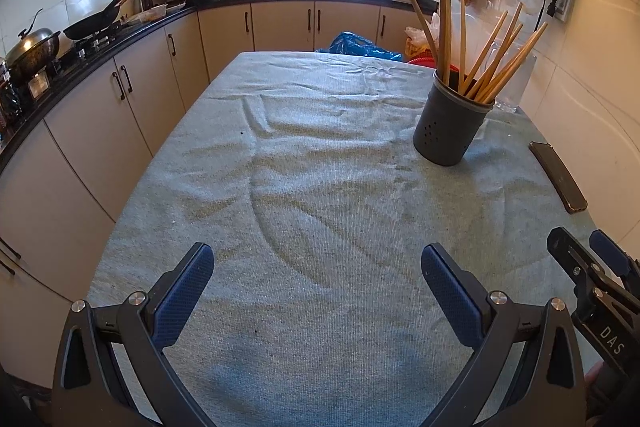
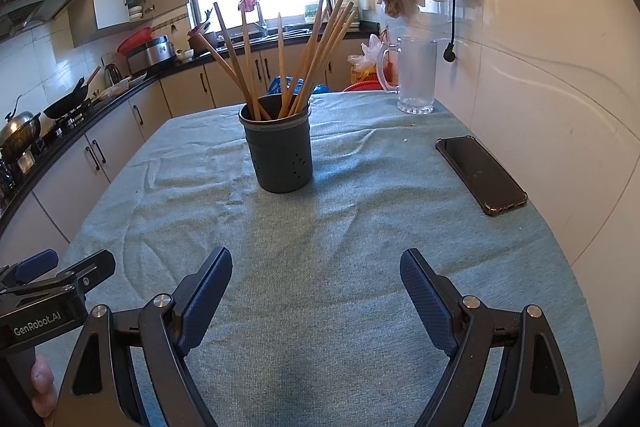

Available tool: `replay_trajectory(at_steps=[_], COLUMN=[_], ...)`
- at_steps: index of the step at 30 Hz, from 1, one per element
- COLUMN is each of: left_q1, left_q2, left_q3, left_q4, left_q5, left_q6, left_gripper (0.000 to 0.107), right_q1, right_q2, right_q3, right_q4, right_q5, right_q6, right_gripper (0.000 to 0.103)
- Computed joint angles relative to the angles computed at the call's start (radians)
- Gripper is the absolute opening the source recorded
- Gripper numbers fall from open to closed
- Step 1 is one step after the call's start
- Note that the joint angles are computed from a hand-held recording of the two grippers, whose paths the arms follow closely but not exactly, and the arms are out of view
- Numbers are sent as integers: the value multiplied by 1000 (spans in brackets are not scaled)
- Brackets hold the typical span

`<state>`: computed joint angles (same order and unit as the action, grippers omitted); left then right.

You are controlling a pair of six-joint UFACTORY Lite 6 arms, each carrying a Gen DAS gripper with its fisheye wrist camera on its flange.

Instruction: Organize utensils

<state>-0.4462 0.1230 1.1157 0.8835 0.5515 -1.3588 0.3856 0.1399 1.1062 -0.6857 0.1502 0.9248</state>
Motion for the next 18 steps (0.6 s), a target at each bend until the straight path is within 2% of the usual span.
replay_trajectory(at_steps=[11, 18], left_q1=[10, 10], left_q2=[14, 30], left_q3=[0, 6], left_q4=[-40, -56], left_q5=[-17, -21], left_q6=[25, 41], left_gripper=[103, 103], right_q1=[2, -3], right_q2=[15, 38], right_q3=[3, 14], right_q4=[41, 133], right_q5=[-5, -7], right_q6=[-44, -143], right_gripper=[90, 90])
